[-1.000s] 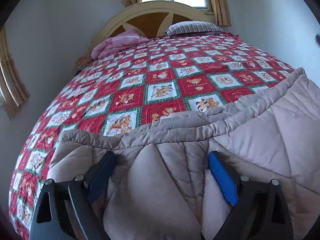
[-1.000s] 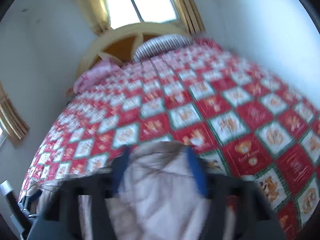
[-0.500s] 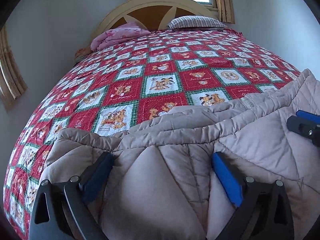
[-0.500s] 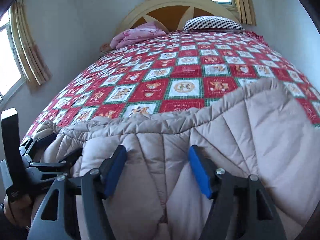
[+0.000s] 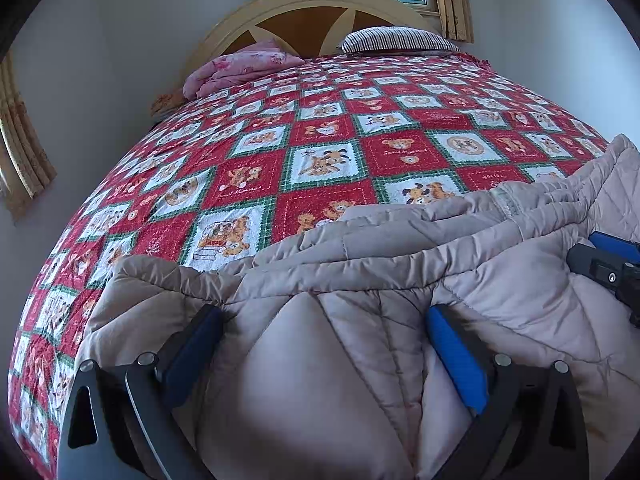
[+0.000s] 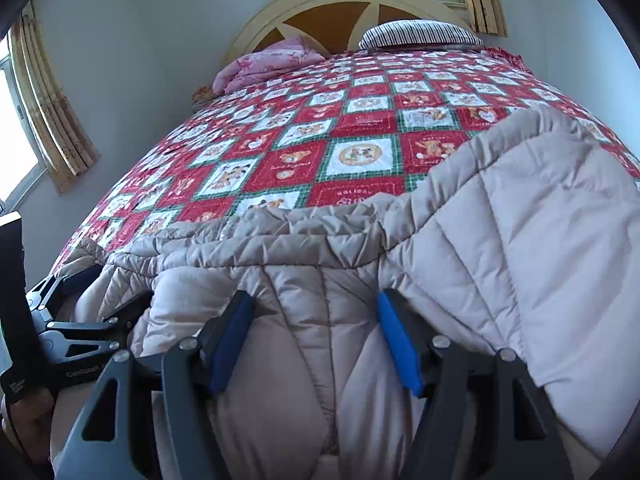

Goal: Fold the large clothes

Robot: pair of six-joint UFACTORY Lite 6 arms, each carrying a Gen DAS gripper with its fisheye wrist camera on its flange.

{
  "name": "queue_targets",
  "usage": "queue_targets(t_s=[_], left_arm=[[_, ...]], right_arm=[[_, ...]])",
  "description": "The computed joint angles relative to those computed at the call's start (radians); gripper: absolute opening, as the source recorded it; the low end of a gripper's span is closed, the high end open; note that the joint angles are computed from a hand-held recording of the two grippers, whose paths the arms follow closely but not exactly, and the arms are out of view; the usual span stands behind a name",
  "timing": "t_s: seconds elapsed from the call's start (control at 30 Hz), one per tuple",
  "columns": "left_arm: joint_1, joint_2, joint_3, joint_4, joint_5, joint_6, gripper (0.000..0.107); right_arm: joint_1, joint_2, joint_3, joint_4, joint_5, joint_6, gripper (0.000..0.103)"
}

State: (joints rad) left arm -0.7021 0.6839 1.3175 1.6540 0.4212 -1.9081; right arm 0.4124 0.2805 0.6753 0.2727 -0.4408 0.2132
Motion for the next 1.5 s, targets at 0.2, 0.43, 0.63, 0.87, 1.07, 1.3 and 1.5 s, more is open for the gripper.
queue_targets(t_s=[0.2, 0.43, 0.63, 0.87, 1.07, 1.3, 1.5], left_arm=[[0.003, 0.013, 0.015, -0.019, -0.001, 0.021, 0.102], [0.005, 0.016, 0.016, -0.015, -0.003, 0.019, 0.102], [0.005, 0.016, 0.016, -0.016, -0.003, 0.020, 0.102], [0.005, 0.016, 0.017, -0.017, -0.002, 0.022, 0.102], [0.009, 0.018, 0.023, -0.041, -0.007, 0.050, 0.102], [-0.020, -0.208, -0.144, -0.129, 0.049, 0.192, 0.102], [0.071, -0.250, -0.275, 0.065, 0.203, 0.046, 0.102]], right_arm=[[0.002, 0.023, 0.020, 0.023, 0.015, -0.023, 0.068], [0.004, 0.048, 0.040, 0.035, 0.022, -0.035, 0.069], [0.004, 0.065, 0.056, 0.048, 0.026, -0.049, 0.069], [0.004, 0.065, 0.057, 0.049, 0.027, -0.051, 0.070], [0.004, 0.070, 0.059, 0.046, 0.024, -0.048, 0.070], [0.001, 0.072, 0.058, 0.034, 0.017, -0.034, 0.070], [0.005, 0.073, 0.059, 0.040, 0.017, -0.038, 0.070]])
